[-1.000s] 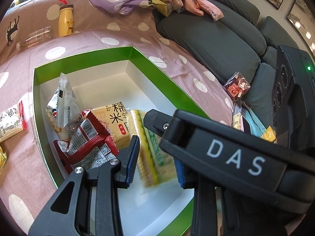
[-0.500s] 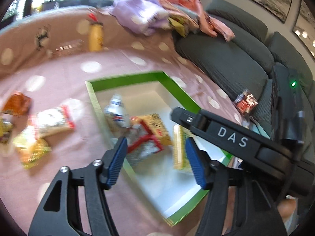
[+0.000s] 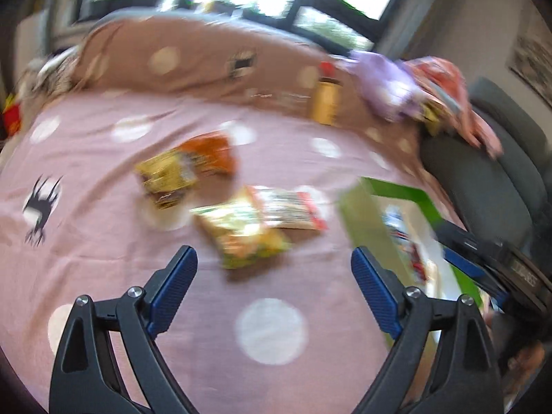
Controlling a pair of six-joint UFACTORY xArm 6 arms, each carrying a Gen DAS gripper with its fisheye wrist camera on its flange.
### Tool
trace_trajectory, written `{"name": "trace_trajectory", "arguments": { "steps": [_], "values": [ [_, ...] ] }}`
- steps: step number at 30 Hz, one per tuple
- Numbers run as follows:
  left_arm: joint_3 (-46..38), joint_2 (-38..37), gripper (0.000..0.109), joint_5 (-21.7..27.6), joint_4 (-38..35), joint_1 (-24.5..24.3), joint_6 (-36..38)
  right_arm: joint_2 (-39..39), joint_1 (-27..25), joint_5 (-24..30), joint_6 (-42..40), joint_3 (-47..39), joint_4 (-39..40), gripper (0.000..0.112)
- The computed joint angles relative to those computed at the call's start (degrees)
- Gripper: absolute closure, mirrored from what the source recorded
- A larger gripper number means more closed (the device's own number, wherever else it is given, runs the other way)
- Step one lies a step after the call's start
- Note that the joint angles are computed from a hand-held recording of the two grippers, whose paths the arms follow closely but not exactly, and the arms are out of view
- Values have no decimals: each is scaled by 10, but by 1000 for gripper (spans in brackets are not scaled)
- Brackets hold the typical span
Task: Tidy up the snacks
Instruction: 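Move the right tool back to the green corn snack bag, then close the right gripper on the green corn snack bag, then carry the green corn snack bag with the right gripper over the box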
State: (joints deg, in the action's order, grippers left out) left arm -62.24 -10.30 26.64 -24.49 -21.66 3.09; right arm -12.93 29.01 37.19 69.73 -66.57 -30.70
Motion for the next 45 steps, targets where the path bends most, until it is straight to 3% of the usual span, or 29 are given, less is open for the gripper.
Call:
{"name": "trace_trajectory", "arguments": {
  "steps": [3,5,7,9,11,13,18,21,23,25,28,30,31,32,36,45],
  "values": [
    [-8,20,18,17,-19,29,-12,27,0,-43,-64,-13,74,29],
    [-18,33,18,31,-93,40,29,54,3,-59,-113,-32,135,29],
    [-32,49,18,43,-136,41,53,88,8,-57,-169,-64,195,29],
    [-42,62,19,48,-133,38,52,124,10,-51,-236,-98,263,29],
    [-58,81,23,51,-92,34,29,179,10,-18,-291,-160,321,29],
    [-73,100,23,61,-73,37,15,236,5,44,-282,-235,305,29],
    [-110,145,25,108,-94,51,19,345,-14,135,-328,-368,378,29],
    [-104,140,26,98,-107,48,49,375,-11,161,-318,-398,357,28],
    [-101,141,28,104,-173,50,97,381,-14,167,-321,-398,368,28],
    [-101,142,32,106,-166,48,93,378,-15,152,-320,-383,375,28],
    [-99,143,57,84,-115,37,75,377,-13,138,-332,-380,377,28],
    [-93,142,63,76,-152,36,104,381,-11,119,-342,-376,390,32],
    [-96,145,76,88,-180,39,124,387,-7,129,-335,-387,368,34],
    [-104,150,78,107,-196,42,134,390,-1,140,-328,-395,343,39],
    [-95,139,82,90,-156,31,126,376,4,138,-333,-380,362,57],
    [-51,70,82,53,-103,4,116,297,27,86,-309,-303,316,59]
  ]
}}
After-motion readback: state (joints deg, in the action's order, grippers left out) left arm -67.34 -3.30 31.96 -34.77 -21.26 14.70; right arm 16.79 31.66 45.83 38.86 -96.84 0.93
